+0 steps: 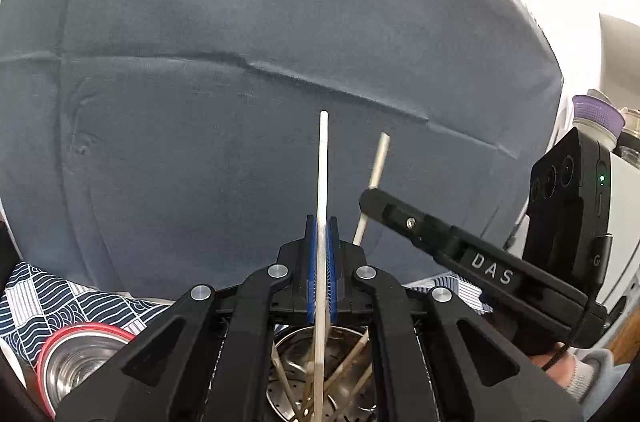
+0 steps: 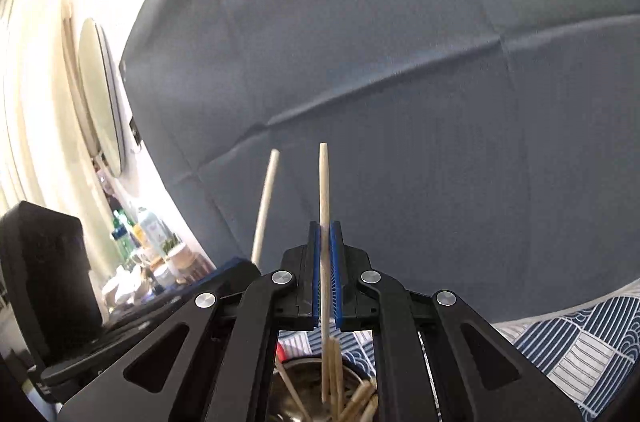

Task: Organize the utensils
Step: 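Open the left tool over the black holder while the right tool opens to drop its chopstick, then move both open tools down toward the loose wooden chopsticks on the cloth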

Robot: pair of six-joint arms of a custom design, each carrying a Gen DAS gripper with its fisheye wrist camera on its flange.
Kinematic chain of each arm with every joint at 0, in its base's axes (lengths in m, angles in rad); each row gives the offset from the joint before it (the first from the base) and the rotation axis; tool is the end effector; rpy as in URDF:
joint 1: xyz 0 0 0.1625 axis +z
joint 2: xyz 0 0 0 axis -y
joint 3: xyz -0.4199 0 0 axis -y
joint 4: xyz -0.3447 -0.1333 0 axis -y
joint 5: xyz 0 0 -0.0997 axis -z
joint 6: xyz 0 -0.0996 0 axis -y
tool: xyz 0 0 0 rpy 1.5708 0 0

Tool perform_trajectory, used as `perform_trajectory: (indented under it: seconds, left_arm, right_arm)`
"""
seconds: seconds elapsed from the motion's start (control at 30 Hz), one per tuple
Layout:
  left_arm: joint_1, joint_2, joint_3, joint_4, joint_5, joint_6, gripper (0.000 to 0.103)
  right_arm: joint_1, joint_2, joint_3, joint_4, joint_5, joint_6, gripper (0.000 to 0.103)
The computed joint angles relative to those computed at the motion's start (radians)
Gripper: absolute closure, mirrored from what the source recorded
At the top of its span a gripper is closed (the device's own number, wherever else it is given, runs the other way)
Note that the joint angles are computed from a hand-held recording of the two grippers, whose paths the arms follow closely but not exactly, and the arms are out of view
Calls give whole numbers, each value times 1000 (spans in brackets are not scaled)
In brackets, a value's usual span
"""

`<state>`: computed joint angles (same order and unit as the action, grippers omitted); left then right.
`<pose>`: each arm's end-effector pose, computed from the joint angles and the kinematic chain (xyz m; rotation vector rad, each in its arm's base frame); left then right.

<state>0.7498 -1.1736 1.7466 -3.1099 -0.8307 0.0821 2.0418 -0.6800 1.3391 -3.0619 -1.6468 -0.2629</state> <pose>-0.2800 -0.5347 0.4030 0.6034 2.3550 -1.4989 0.4476 -0.6020 0.2223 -0.9806 2.6851 -1.2672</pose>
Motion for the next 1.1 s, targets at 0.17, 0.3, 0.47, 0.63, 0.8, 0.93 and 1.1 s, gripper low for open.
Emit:
perform_trajectory:
  seconds: [0.17,0.3,0.47,0.63,0.8,0.93,1.1]
  left_arm:
    - [12,-11,56,-33,-41,-35,98]
    - [16,-19,79,-33,-45,-67,98]
    - [0,-29,88,-12,-9,-87,98]
    - [-21,-52,97,7,31,-114,83]
    - [-53,-84,117,43,81,-139,66]
    - [-78,-105,125,104,117,-177,47]
    - [-109,-147,152,173,164,-237,21]
  right_arm:
    - [-8,-15,50,-2,-9,-10,98]
    - [-7,-24,72,12,-25,-34,98]
    - [4,-28,72,27,-45,-47,94]
    - [18,-39,72,28,-93,-44,77]
    - [53,-35,52,12,-227,-30,41]
    - [66,-53,57,34,-267,3,33]
    - [79,-85,81,48,-307,24,19]
